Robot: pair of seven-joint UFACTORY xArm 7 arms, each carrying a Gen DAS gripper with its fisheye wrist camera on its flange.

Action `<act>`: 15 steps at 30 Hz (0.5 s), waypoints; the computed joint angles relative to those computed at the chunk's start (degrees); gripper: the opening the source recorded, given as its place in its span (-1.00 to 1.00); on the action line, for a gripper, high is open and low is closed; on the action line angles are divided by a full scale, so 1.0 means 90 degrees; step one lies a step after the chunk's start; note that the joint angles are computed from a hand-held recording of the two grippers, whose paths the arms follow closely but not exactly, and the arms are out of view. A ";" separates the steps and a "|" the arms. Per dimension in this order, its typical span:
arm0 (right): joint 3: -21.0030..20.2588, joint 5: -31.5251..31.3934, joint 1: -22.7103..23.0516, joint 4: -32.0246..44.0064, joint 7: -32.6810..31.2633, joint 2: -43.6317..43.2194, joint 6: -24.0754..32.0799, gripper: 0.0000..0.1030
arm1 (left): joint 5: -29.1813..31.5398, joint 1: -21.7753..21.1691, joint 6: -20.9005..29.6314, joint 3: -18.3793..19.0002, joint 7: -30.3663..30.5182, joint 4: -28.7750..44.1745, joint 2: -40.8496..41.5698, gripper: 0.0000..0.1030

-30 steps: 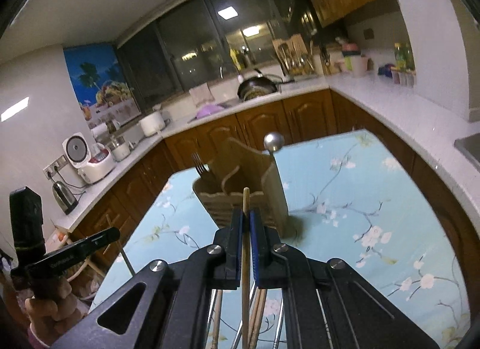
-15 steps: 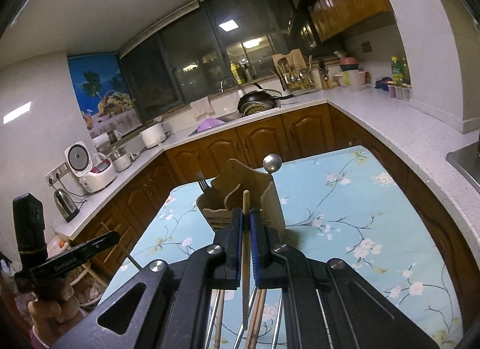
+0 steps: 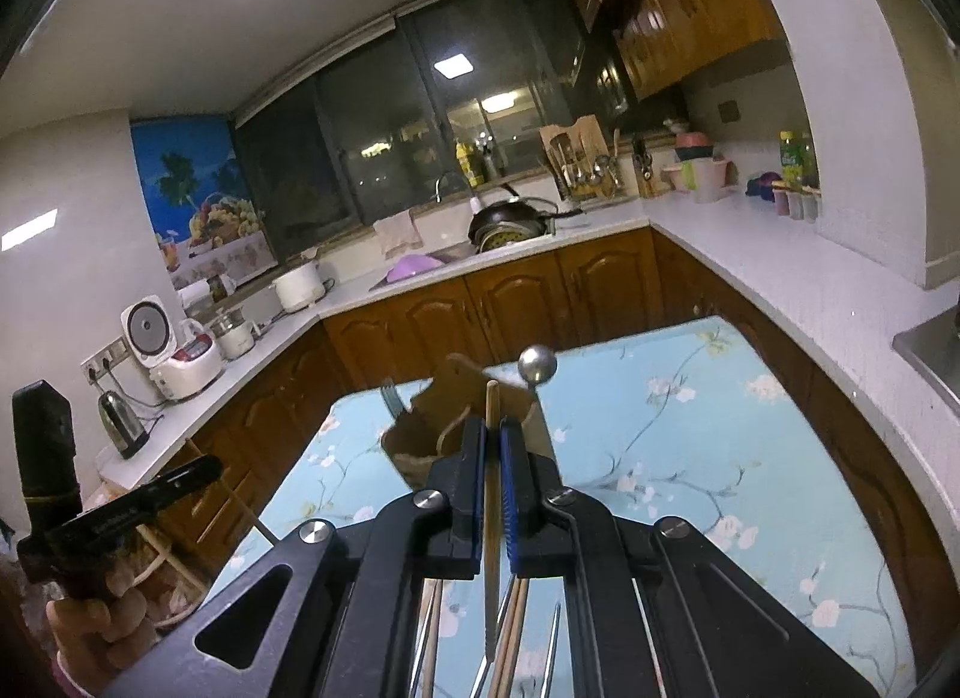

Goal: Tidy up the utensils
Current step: 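Lift the wooden chopsticks and carry them above the wooden holder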

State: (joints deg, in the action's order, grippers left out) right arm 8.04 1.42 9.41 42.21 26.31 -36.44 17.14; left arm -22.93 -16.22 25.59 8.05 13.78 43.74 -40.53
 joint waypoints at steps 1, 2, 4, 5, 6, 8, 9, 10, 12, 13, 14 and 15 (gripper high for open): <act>0.0002 -0.0024 -0.0047 0.0085 0.0004 0.0090 -0.0063 -0.90 | -0.0001 -0.0028 -0.0084 0.0002 0.0031 0.0053 0.0067 -0.93; 0.0003 -0.0050 -0.0095 0.0184 0.0007 0.0193 -0.0139 -0.90 | -0.0012 -0.0078 -0.0201 0.0014 0.0078 0.0161 0.0187 -0.93; 0.0040 -0.0121 -0.0203 0.0379 0.0032 0.0388 -0.0273 -0.90 | -0.0071 -0.0206 -0.0415 0.0062 0.0182 0.0343 0.0386 -0.93; 0.0055 -0.0160 -0.0259 0.0490 0.0044 0.0496 -0.0349 -0.90 | -0.0106 -0.0282 -0.0540 0.0096 0.0255 0.0457 0.0514 -0.93; 0.0077 -0.0213 -0.0332 0.0648 0.0058 0.0644 -0.0432 -0.90 | -0.0121 -0.0322 -0.0684 0.0103 0.0311 0.0554 0.0642 -0.93; 0.0158 -0.0351 -0.0508 0.0963 0.0116 0.0941 -0.0595 -0.90 | -0.0205 -0.0454 -0.1012 0.0163 0.0434 0.0814 0.0933 -0.93; 0.0192 -0.0414 -0.0581 0.1105 0.0153 0.1075 -0.0654 -0.90 | -0.0247 -0.0514 -0.1147 0.0195 0.0489 0.0927 0.1065 -0.93; 0.0233 -0.0489 -0.0667 0.1263 0.0200 0.1227 -0.0722 -0.90 | -0.0281 -0.0558 -0.1267 0.0210 0.0522 0.1060 0.1214 -0.93; 0.0384 -0.0710 -0.0915 0.1559 0.0365 0.1530 -0.0863 -0.90 | -0.0439 -0.0749 -0.1553 0.0312 0.0669 0.1268 0.1506 -0.93; 0.0439 -0.0816 -0.1012 0.1676 0.0455 0.1658 -0.0920 -0.90 | -0.0528 -0.0842 -0.1683 0.0358 0.0731 0.1363 0.1662 -0.93; 0.0521 -0.0947 -0.1147 0.1847 0.0583 0.1850 -0.0986 -0.90 | -0.0699 -0.1029 -0.1781 0.0496 0.0871 0.1427 0.1788 -0.93; 0.0536 -0.1047 -0.1203 0.1949 0.0660 0.1975 -0.1026 -0.90 | -0.0883 -0.1205 -0.1829 0.0629 0.1006 0.1522 0.1917 -0.93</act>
